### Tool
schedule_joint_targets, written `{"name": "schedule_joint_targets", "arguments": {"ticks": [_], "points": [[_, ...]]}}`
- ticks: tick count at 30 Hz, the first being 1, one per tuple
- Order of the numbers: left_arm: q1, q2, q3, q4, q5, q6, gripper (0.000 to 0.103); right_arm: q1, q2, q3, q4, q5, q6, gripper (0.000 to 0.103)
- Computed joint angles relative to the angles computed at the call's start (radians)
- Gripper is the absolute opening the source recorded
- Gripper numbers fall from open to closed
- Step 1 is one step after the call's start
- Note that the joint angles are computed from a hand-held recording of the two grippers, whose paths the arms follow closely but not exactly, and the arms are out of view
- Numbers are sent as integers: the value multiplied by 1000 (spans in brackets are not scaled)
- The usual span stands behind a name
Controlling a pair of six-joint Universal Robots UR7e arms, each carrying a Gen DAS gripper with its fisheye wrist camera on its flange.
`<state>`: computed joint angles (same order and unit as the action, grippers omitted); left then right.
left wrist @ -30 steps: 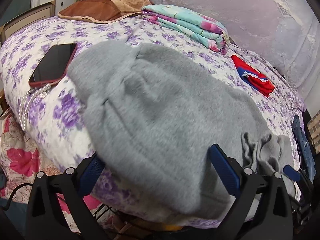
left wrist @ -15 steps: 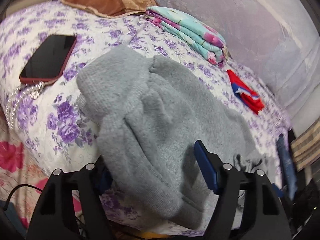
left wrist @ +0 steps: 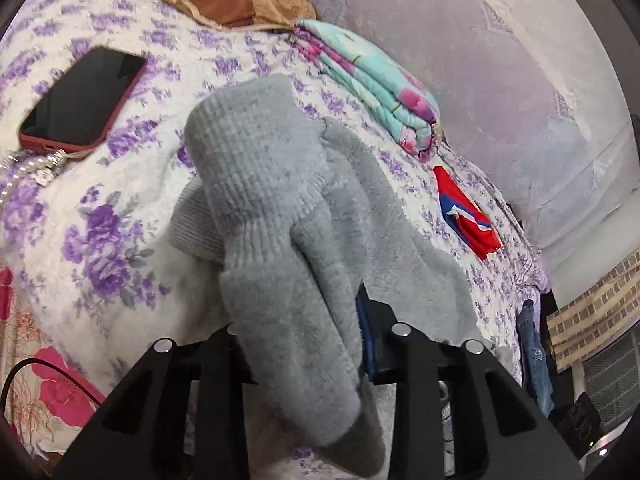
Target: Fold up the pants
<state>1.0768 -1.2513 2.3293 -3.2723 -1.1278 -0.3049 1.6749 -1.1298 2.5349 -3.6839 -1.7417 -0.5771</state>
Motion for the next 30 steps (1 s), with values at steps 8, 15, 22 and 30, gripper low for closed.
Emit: {"name": "schedule_joint_targets", "arguments": {"ticks": [8, 15, 22, 30], "points": [[-329, 76, 85, -171, 458, 258, 27, -47, -27, 44, -169, 21, 25, 95], [-639, 239, 105, -121, 435, 564, 29, -248, -260, 147, -248, 150, 163, 95], [-570, 392, 36, 79, 275, 553, 43, -423, -437, 212, -78, 285, 174, 96], [-611, 246, 72, 158, 194, 473, 95, -477, -579, 197, 296, 537, 132, 99]]}}
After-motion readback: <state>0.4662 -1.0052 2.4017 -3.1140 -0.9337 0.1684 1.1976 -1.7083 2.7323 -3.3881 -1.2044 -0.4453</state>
